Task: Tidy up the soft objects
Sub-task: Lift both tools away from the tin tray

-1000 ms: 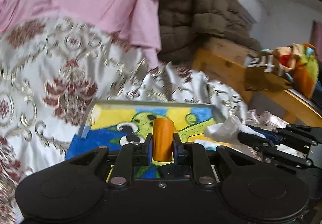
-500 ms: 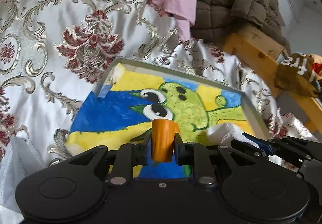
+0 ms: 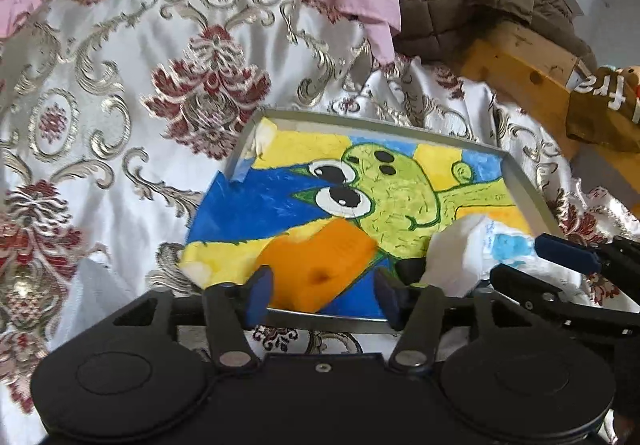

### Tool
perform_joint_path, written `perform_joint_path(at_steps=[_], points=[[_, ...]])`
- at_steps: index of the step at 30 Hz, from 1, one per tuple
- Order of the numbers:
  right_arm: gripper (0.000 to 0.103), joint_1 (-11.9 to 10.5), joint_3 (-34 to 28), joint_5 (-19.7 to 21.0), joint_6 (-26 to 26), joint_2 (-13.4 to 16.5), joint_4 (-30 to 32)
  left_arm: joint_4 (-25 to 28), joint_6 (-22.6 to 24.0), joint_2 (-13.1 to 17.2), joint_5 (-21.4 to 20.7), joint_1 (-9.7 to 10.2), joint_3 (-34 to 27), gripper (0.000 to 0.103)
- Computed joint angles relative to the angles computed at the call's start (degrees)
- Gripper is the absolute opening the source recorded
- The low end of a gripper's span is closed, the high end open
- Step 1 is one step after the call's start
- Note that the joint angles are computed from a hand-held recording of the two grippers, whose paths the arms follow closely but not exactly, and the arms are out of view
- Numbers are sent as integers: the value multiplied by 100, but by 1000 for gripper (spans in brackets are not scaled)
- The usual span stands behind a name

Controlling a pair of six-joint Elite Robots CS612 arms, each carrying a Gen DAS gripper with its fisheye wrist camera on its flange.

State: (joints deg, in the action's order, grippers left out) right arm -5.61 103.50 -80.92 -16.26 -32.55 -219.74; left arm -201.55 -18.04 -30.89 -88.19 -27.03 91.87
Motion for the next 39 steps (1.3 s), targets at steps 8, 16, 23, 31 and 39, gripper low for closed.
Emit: perform_joint_path(at_steps=[8,16,23,31,39], points=[[82,-104,732,251,628,-394,-945,-932,-204,-396,357,-116,765,79],[96,-199,1530,393,1265,-743,-2127,-2511,-139,-758,792,-356,1709,95],[101,-205,2144,334,1442,-843,-3084,-3824,60,-959,1265,-657,2495,102],[103,-154,2687,237,1577,-818,-3876,-4798,87,-1000,1797,-968,3223,102],[103,-44,3068,46,1597,-667,-4359,-5322,-19,-906,2100,-1168,3769,102]])
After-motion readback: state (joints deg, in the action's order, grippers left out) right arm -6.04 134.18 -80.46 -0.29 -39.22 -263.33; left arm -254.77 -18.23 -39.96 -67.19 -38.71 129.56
